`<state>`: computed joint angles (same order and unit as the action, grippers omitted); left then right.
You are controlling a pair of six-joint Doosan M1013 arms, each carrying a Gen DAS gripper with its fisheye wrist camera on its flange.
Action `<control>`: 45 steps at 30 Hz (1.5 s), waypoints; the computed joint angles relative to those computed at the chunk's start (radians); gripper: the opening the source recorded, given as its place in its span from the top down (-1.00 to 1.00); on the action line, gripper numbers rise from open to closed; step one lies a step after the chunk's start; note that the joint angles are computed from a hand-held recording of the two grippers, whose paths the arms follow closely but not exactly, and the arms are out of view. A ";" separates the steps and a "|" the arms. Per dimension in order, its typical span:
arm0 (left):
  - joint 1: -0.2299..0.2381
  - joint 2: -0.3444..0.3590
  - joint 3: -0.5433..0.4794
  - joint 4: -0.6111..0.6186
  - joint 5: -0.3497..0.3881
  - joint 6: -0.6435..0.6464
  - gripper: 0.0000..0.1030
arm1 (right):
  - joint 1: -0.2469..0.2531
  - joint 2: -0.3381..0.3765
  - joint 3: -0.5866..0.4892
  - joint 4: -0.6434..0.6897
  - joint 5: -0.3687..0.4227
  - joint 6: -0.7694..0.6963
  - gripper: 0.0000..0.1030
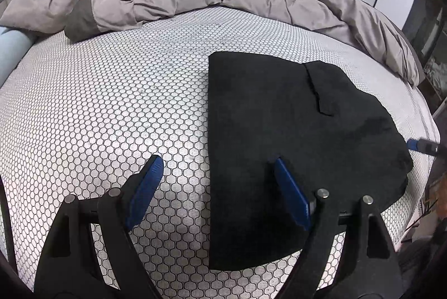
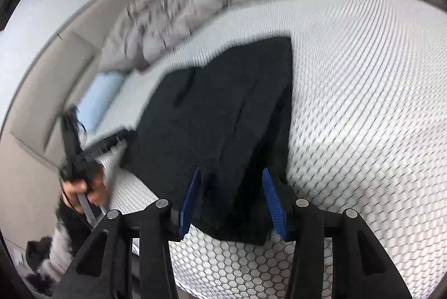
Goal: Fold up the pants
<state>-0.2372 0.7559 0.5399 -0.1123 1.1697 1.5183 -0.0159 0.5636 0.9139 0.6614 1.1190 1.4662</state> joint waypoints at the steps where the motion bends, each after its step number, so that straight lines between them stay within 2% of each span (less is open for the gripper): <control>1: -0.001 0.000 -0.001 -0.001 0.000 0.006 -0.55 | -0.002 0.000 0.000 0.008 -0.006 0.002 0.09; 4: -0.005 -0.001 0.000 0.004 -0.002 0.015 -0.55 | 0.009 0.042 -0.054 -0.025 0.066 0.026 0.15; 6: -0.006 0.001 -0.004 0.010 0.002 0.013 -0.55 | 0.013 0.049 -0.061 -0.052 0.088 0.026 0.43; 7: -0.006 0.001 -0.006 0.010 0.002 0.011 -0.55 | 0.028 0.042 -0.063 -0.120 0.065 0.022 0.55; 8: -0.006 0.001 -0.006 0.010 0.001 0.010 -0.55 | 0.034 0.034 -0.055 -0.143 0.042 0.010 0.76; 9: -0.005 0.001 -0.006 0.011 0.000 0.008 -0.55 | 0.035 0.020 -0.043 -0.145 0.030 -0.007 0.83; 12: 0.000 0.000 -0.005 0.005 -0.005 0.005 -0.55 | 0.027 -0.020 -0.004 -0.069 0.020 -0.093 0.86; 15: 0.003 0.010 -0.019 0.007 0.020 -0.004 -0.55 | 0.043 -0.024 -0.006 -0.124 0.034 -0.087 0.86; 17: 0.005 0.017 -0.028 0.000 0.040 -0.001 -0.55 | 0.052 0.006 -0.033 -0.196 0.103 -0.053 0.85; 19: 0.008 0.024 -0.034 -0.008 0.053 0.003 -0.55 | 0.060 0.023 -0.040 -0.262 0.117 -0.016 0.81; 21: 0.016 0.030 -0.036 -0.044 0.064 -0.009 -0.55 | 0.054 0.026 -0.044 -0.243 0.118 -0.009 0.68; 22: 0.021 0.036 -0.043 -0.074 0.076 -0.009 -0.55 | 0.050 0.015 -0.031 -0.228 0.093 -0.016 0.58; 24: 0.031 0.044 -0.050 -0.139 0.098 -0.013 -0.43 | 0.045 -0.008 -0.003 -0.228 0.036 -0.025 0.17; 25: 0.033 0.045 -0.050 -0.161 0.106 -0.009 -0.27 | 0.041 -0.018 0.014 -0.224 -0.002 -0.011 0.11; 26: 0.035 0.045 -0.048 -0.191 0.117 0.003 -0.13 | 0.037 -0.017 0.015 -0.218 -0.014 0.011 0.09; 27: 0.036 0.045 -0.048 -0.219 0.132 0.018 -0.11 | 0.033 -0.009 0.009 -0.212 -0.013 0.041 0.09; 30: 0.011 0.015 -0.005 -0.154 0.126 0.067 -0.11 | 0.032 0.025 -0.025 -0.224 0.024 0.100 0.09; 33: -0.005 -0.008 0.025 -0.119 0.135 0.097 -0.14 | 0.035 0.031 -0.037 -0.270 0.015 0.125 0.09; 35: -0.017 -0.035 0.062 -0.062 0.080 0.083 -0.14 | 0.042 0.013 -0.024 -0.317 -0.036 0.134 0.09; 37: -0.035 -0.085 0.143 0.026 -0.068 0.057 -0.14 | 0.051 -0.014 -0.002 -0.334 -0.091 0.100 0.09; 39: -0.043 -0.105 0.178 0.037 -0.150 0.053 -0.21 | 0.066 -0.035 0.014 -0.312 -0.125 0.008 0.09; 41: -0.045 -0.091 0.153 -0.031 -0.135 0.078 -0.26 | 0.083 -0.048 0.028 -0.306 -0.145 -0.059 0.02; 45: -0.061 -0.044 0.089 -0.082 -0.081 0.109 -0.26 | 0.120 -0.038 0.025 -0.291 -0.169 -0.169 -0.29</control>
<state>-0.2985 0.7116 0.6291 -0.1942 1.0883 1.6272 0.1042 0.5254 0.9393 0.3699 0.9502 1.2971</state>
